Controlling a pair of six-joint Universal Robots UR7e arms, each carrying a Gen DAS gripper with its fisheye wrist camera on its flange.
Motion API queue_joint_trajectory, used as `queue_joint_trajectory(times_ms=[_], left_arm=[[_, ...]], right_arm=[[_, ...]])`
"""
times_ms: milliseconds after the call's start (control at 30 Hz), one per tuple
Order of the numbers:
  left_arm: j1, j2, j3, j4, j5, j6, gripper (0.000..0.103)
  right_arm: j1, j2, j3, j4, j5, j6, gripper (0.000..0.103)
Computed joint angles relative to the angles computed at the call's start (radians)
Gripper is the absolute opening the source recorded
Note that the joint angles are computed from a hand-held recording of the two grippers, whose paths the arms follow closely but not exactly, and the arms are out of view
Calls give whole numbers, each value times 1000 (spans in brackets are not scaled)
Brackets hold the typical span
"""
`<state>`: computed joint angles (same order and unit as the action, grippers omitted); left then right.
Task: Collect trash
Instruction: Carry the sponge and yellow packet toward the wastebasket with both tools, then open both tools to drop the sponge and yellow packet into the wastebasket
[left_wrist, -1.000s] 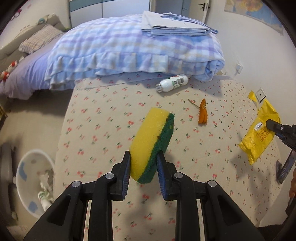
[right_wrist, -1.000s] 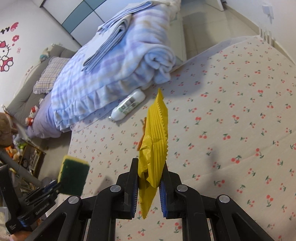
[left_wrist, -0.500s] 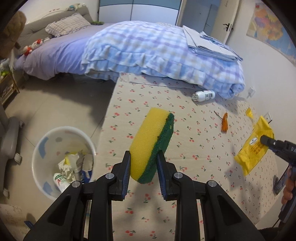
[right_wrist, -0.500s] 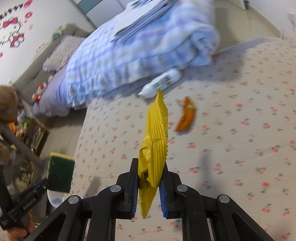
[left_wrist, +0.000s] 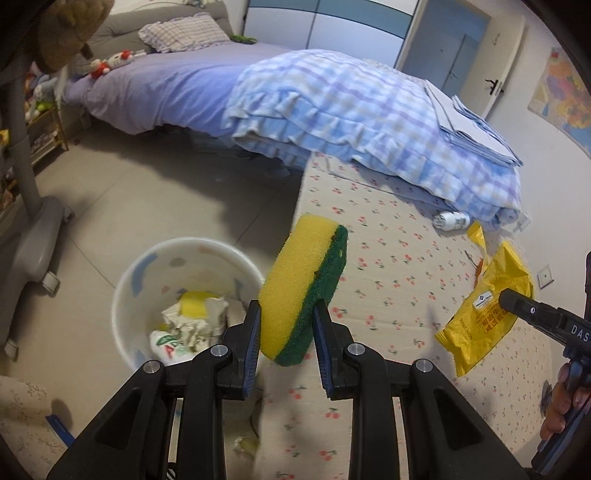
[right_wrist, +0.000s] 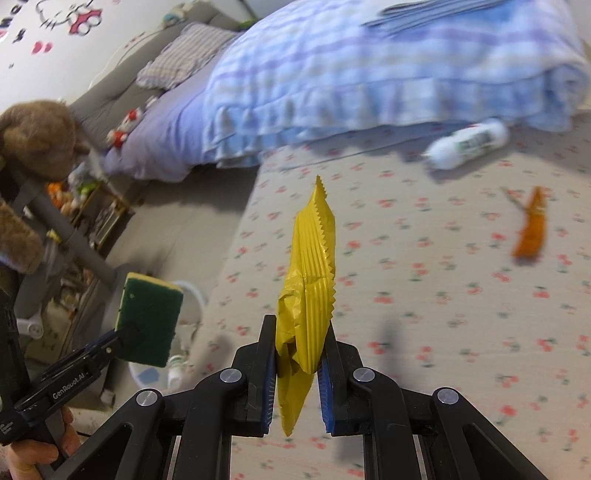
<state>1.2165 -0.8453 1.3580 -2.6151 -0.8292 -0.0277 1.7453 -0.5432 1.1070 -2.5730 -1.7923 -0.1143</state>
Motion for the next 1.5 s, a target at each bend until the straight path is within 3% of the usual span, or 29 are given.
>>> queue_joint_trajectory(times_ms=[600, 700, 767, 833, 1200, 1300, 1367, 1500], left_arm=[[90, -78, 16, 12, 46, -26, 32], [94, -73, -2, 58, 79, -36, 43], [94, -76, 1, 61, 111, -43, 69], [97, -86, 14, 37, 121, -47, 76], [118, -124, 30, 70, 121, -97, 76], [119, -126, 30, 69, 116, -102, 76], [118, -126, 33, 66, 117, -98, 76], [114, -127, 36, 65, 120, -91, 77]], right_arm=[[72, 245, -290, 169, 60, -17, 17], [79, 277, -326, 187, 71, -18, 17], [83, 294, -346, 198, 76, -18, 17], [87, 312, -369, 211, 79, -15, 17], [92, 400, -480, 279, 126, 0, 18], [86, 421, -510, 306, 176, 8, 26], [83, 425, -516, 313, 187, 25, 59], [85, 415, -501, 295, 154, 15, 62]])
